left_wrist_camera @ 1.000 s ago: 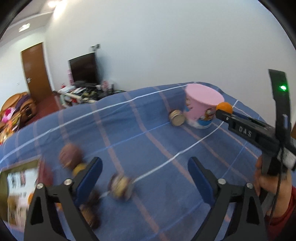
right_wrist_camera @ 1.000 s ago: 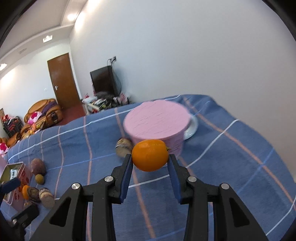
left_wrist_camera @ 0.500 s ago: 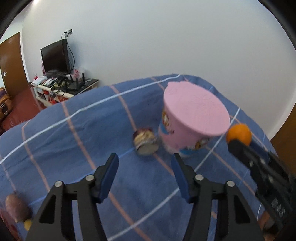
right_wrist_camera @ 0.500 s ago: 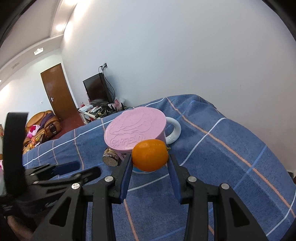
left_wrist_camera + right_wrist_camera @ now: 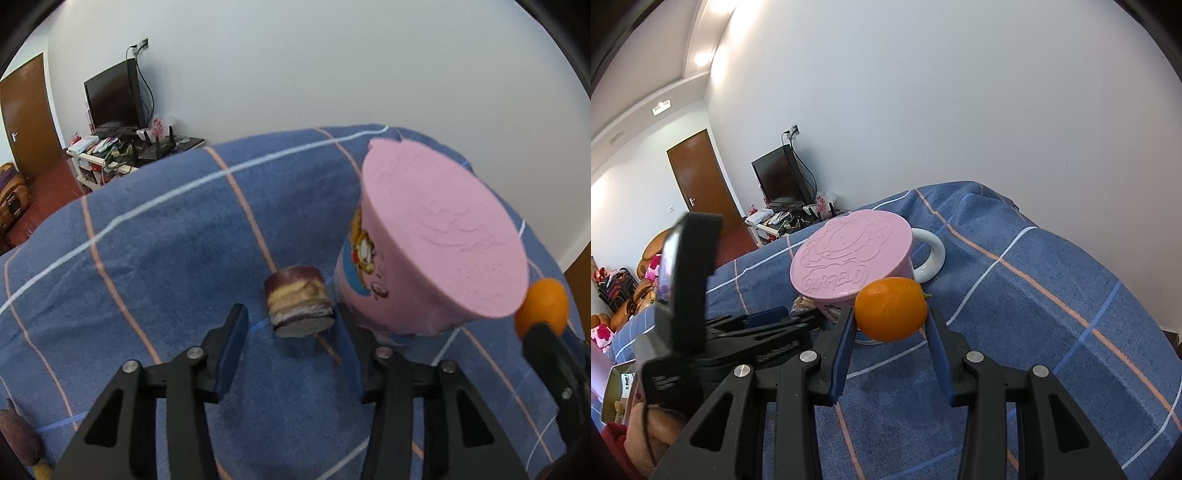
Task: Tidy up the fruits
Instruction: 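Grasp the brown-and-white jar with the left tool while the right tool holds the orange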
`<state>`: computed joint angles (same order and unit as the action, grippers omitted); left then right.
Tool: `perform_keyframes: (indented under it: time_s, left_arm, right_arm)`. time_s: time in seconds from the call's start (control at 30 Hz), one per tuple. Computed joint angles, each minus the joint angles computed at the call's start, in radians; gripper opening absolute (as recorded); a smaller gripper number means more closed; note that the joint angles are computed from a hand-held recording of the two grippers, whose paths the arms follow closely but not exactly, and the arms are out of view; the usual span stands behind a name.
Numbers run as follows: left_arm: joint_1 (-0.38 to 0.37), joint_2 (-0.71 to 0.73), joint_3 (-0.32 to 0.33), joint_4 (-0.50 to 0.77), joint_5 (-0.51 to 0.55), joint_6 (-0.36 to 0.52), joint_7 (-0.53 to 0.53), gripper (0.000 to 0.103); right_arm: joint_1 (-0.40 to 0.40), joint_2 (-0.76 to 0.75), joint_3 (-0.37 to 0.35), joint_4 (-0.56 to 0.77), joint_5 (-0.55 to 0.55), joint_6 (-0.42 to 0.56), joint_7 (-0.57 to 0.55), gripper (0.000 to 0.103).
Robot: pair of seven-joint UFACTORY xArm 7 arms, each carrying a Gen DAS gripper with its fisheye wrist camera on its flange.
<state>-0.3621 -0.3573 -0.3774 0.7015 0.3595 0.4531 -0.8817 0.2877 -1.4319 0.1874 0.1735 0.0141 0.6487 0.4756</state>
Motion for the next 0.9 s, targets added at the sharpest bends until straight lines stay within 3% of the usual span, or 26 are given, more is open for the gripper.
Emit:
perform_keyframes:
  time_s: [0.1,0.2,0.4,0.67,0.7,0.8,0.9]
  left_arm:
    - [0.028,0.016,-0.041,0.023,0.067,0.03,-0.044,0.048]
    - [0.017,0.021,-0.029,0.029,0.076,0.031,-0.056,0.038]
    - [0.006,-0.013,-0.028,0.008,0.075,0.041,-0.103,0.038]
    - [-0.015,-0.302,-0.104,-0.133,0.043,0.132,-0.207,0.033]
    - [-0.021,-0.338,-0.119,-0.145,0.038,0.154,-0.213,0.027]
    - [-0.063,-0.462,-0.138,-0.199,-0.002,0.192,-0.232,0.023]
    - [-0.134,-0.576,-0.111,-0.27,-0.073,0.201,-0.222,0.023]
  right_arm:
    - [-0.001,0.008,-0.001,0.003,-0.001,-0.001,0.0,0.041]
    - [0.0,0.007,0.003,0.004,-0.002,0.004,0.002,0.041]
    - [-0.008,0.014,0.002,0.005,-0.007,0.0,0.002,0.041]
    - [0.003,0.0,0.019,-0.008,-0.015,-0.015,0.007,0.041]
    - [0.004,-0.001,0.027,-0.009,-0.019,-0.019,0.008,0.041]
    - [0.013,-0.009,0.044,-0.016,-0.03,-0.03,0.013,0.041]
    - [0.022,-0.011,0.068,-0.02,-0.044,-0.034,0.023,0.041]
